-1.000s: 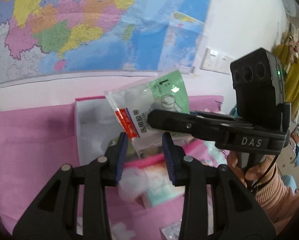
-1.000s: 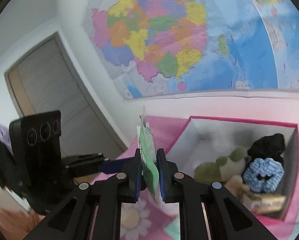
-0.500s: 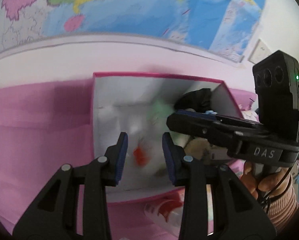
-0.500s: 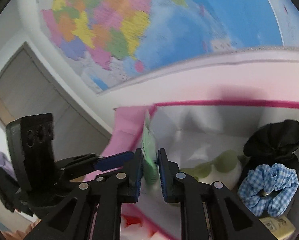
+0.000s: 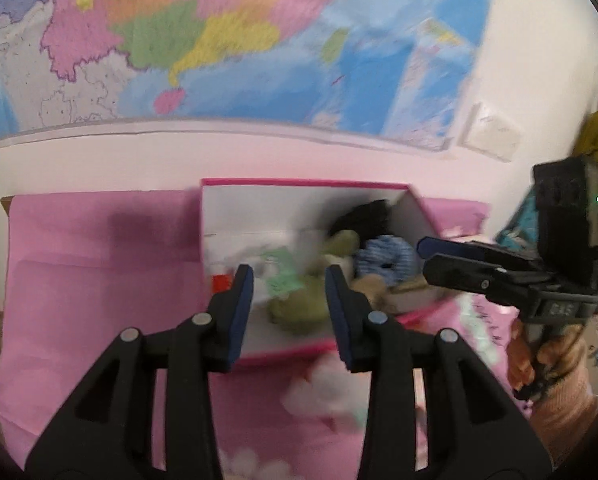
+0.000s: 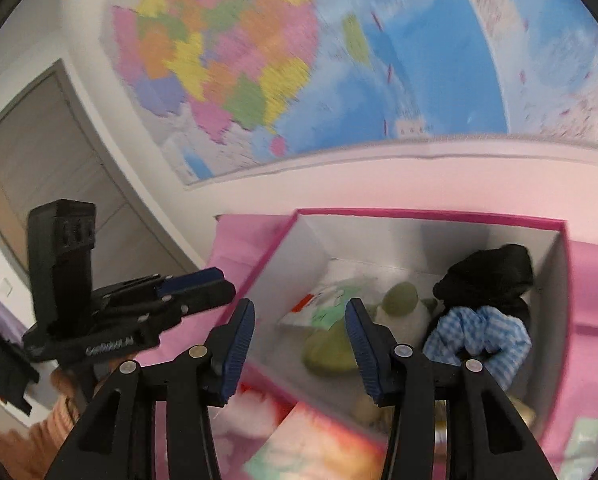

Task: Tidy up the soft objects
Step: 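Grasp the bag of cotton swabs by its edge with the right tool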

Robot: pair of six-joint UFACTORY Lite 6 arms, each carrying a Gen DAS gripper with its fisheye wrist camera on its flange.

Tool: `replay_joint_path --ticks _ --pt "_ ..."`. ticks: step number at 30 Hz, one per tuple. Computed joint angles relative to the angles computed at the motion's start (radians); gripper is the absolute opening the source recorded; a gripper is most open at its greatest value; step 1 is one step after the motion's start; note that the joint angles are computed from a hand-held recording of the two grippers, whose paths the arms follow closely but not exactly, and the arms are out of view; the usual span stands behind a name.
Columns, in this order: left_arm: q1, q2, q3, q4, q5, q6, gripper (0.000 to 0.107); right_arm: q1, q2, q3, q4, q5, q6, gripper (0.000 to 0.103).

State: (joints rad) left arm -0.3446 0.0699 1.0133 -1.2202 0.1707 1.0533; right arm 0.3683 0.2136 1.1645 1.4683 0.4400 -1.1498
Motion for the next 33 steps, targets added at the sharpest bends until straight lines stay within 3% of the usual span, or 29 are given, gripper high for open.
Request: replay_joint_path --ticks 4,7,12,21,27,33 --pt "-0.051 -0.200 -0.183 -0.211 -0.022 0.210 0.047 -0.016 -0.217 -0.183 -0.021 0.032 -0.015 0.054" --pt "-0.100 -0.331 -0.318 -0.198 -0.038 0.197 0.048 -0.028 -0.382 -0.324 -0.071 0.058 0.020 0.057" --pt "-0.203 -0.372 -0.473 -0.458 -0.034 0.394 0.050 -0.081 -0.649 -0.599 -0.139 0.167 0.101 0.060" --pt "-0.380 -0.236 -0.595 -0.937 -0.016 0.760 0.050 -0.100 -0.967 -1.017 -0.319 0.231 0.398 0.060" --pt "-0.364 -0.195 -0.656 -0.971 0.045 0.759 0.050 -0.078 -1.165 -1.148 -0.424 0.233 0.594 0.061" --pt "-0.360 -0.228 -0.703 -0.859 0.109 0.649 0.055 0.015 -1.170 -1.201 -0.289 0.179 0.549 0.061"
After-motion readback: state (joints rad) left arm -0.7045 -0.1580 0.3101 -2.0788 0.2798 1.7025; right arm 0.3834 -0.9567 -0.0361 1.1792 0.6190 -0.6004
